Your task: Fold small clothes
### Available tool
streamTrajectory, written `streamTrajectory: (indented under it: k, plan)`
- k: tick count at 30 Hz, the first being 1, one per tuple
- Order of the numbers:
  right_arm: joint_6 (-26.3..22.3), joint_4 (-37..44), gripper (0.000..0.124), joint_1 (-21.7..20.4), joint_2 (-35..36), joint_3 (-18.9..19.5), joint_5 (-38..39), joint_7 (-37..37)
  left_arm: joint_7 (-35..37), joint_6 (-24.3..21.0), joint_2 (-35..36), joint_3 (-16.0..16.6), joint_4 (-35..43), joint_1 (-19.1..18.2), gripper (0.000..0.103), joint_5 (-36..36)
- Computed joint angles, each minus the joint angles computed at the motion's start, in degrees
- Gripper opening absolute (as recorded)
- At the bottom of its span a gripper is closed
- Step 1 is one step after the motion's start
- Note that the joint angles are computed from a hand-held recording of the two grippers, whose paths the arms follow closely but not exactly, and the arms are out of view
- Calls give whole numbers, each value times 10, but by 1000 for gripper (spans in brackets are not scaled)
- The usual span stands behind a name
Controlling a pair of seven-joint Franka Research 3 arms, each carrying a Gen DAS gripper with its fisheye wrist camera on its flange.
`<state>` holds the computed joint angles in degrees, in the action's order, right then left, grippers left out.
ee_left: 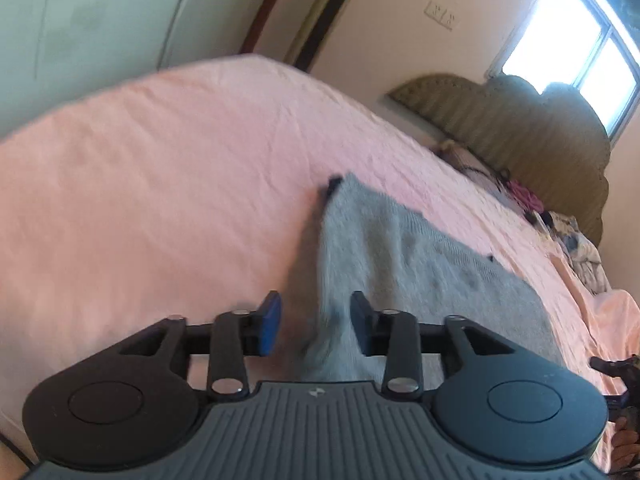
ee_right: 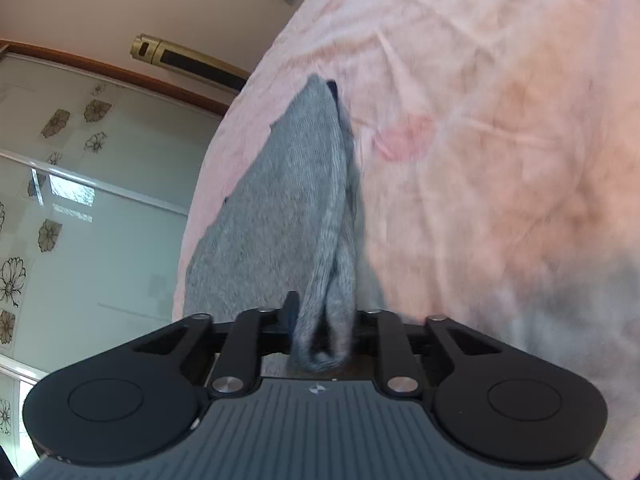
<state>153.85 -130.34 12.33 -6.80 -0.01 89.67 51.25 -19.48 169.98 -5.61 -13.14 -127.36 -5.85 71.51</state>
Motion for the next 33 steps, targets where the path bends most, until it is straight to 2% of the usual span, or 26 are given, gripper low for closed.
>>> streamTrajectory:
  k: [1, 2, 3, 4, 6, 8, 9, 11, 14, 15, 16, 17, 18, 19, 20, 22, 24, 25, 27, 29, 30, 31, 33]
  plan:
    - [33, 13, 73, 0, 2, 4, -7, -16, -61, -16, -4, -4, 16, 12, 66, 76]
    - [58, 33, 80, -1, 12, 6, -28, -26, -88, -41, -2, -6, 32, 13, 75, 114]
    - [63, 59, 79, -3, 29, 4, -54, -33, -82, -67, 8, -5, 53, 11, 75, 125]
    - [59, 93, 79, -7, 53, 2, -84, -27, -44, -81, 31, -1, 82, 8, 75, 118]
    - [44, 168, 79, -18, 114, 0, -140, -1, 86, -114, 94, 7, 151, -7, 75, 56]
    - [38, 247, 79, -24, 179, 6, -225, 49, 240, -107, 168, 11, 226, -11, 74, -49]
    - [33, 289, 79, -22, 216, 2, -290, 98, 305, -104, 199, 6, 258, -9, 74, -107]
    - [2, 366, 79, -17, 276, -5, -383, 169, 472, -89, 269, -39, 320, 25, 74, -260]
    - [-49, 461, 72, -9, 348, -12, -482, 239, 569, -114, 341, -56, 406, 20, 73, -327]
    - [-59, 479, 69, -14, 361, -3, -491, 239, 597, -137, 363, -58, 437, 13, 70, -343]
    - [-66, 489, 54, -21, 370, 8, -496, 231, 627, -165, 385, -60, 470, 5, 63, -357]
    - [-74, 495, 30, -26, 376, 16, -506, 227, 650, -191, 403, -56, 498, -6, 40, -364]
    - [-77, 501, 19, -27, 381, 21, -521, 230, 669, -209, 417, -35, 522, -27, 25, -376]
    - [-66, 496, 16, -32, 381, 31, -524, 219, 665, -209, 421, -33, 526, -29, 21, -363]
    - [-55, 489, 15, -40, 378, 43, -521, 212, 666, -202, 421, -24, 527, -35, 5, -365]
    - [-28, 471, 13, -57, 368, 65, -504, 197, 652, -174, 406, 0, 511, -49, 5, -363]
    - [2, 452, 12, -82, 353, 92, -460, 165, 607, -125, 384, 49, 485, -77, 5, -331]
    - [13, 444, 11, -97, 347, 107, -429, 144, 601, -120, 382, 64, 485, -86, 5, -330]
    - [35, 429, 11, -114, 337, 121, -376, 110, 624, -152, 398, 72, 511, -96, 5, -352]
    - [28, 437, 11, -104, 351, 100, -386, 148, 640, -212, 433, 98, 558, -124, 5, -350]
    - [13, 445, 11, -99, 361, 92, -400, 168, 634, -209, 438, 121, 556, -140, 5, -348]
    - [12, 448, 11, -87, 369, 81, -422, 189, 588, -184, 429, 142, 535, -154, 5, -307]
    - [43, 430, 13, -92, 366, 100, -407, 165, 549, -180, 416, 160, 516, -169, 8, -278]
